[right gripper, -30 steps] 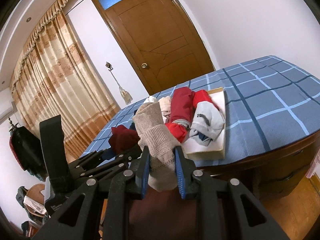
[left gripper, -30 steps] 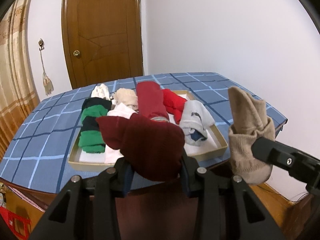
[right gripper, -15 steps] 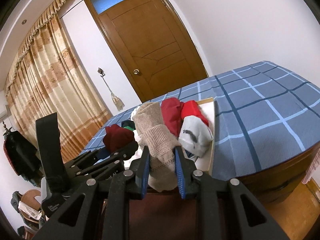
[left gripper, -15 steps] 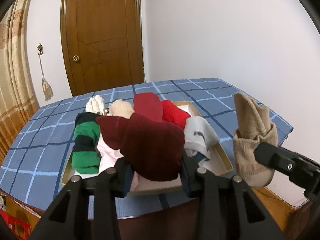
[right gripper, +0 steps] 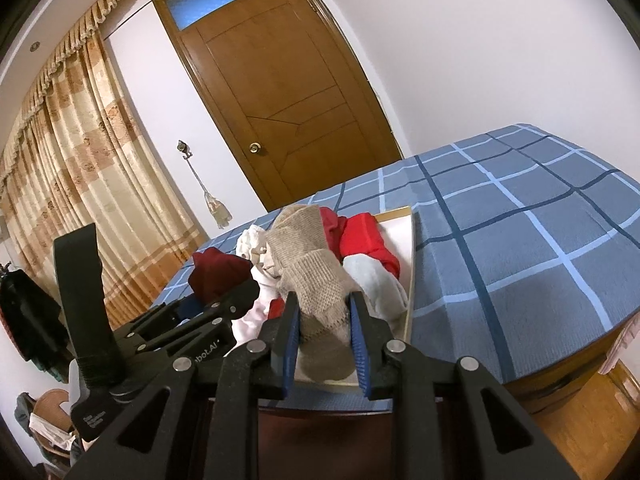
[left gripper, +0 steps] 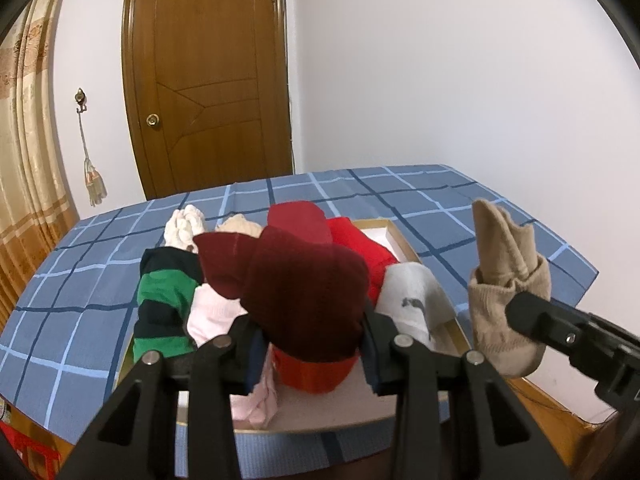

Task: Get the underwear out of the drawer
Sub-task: 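Carry the dark red underwear and beige sock over the white tray with both tools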

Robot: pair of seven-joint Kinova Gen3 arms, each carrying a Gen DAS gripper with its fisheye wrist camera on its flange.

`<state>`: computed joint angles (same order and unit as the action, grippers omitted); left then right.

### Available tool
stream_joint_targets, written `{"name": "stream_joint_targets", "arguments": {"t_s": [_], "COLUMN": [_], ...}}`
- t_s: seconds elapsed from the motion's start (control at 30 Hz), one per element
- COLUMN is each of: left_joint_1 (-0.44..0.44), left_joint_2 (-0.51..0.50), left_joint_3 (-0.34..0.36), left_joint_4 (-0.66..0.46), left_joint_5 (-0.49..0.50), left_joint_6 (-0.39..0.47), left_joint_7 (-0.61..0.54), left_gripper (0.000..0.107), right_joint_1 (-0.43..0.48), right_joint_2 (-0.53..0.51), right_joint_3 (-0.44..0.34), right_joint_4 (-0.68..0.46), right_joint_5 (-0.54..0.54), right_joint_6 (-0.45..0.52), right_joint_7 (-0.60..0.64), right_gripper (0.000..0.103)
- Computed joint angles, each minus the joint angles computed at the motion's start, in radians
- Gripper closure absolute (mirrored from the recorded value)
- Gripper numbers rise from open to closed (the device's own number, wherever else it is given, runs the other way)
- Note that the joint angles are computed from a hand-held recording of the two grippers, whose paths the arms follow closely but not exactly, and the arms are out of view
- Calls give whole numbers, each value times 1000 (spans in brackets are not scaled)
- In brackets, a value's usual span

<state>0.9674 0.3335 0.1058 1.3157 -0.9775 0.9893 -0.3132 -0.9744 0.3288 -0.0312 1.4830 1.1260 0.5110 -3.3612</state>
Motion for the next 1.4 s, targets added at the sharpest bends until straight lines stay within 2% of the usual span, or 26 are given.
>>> {"name": "stream_joint_targets", "arguments": {"t_s": [0.3, 0.63, 0.97, 1.4], "left_joint_1": [-15, -43, -59, -86], "left_joint_2": [34, 55, 72, 104], "left_joint_3": [-27, -53, -69, -84], "left_joint_4": [-30, -42, -52, -78], "left_joint_5": [-8, 39, 77, 145], "left_joint_6": [-13, -48, -65, -68], "left_joint_7": [-1, -14, -41, -82], "left_gripper": [70, 70, 70, 70], "right_joint_1": [-8, -11, -37, -24], "right_joint_2": [48, 127, 156, 239], "right_joint_3": [7, 51, 96, 110], "right_joint_4": [-80, -189, -230, -365], "right_joint_5": [-57, -205, -273, -410], "right_joint_6": [56, 81, 90, 149], "right_joint_7": [88, 226, 283, 417], "right_gripper": [77, 77, 77, 76]}}
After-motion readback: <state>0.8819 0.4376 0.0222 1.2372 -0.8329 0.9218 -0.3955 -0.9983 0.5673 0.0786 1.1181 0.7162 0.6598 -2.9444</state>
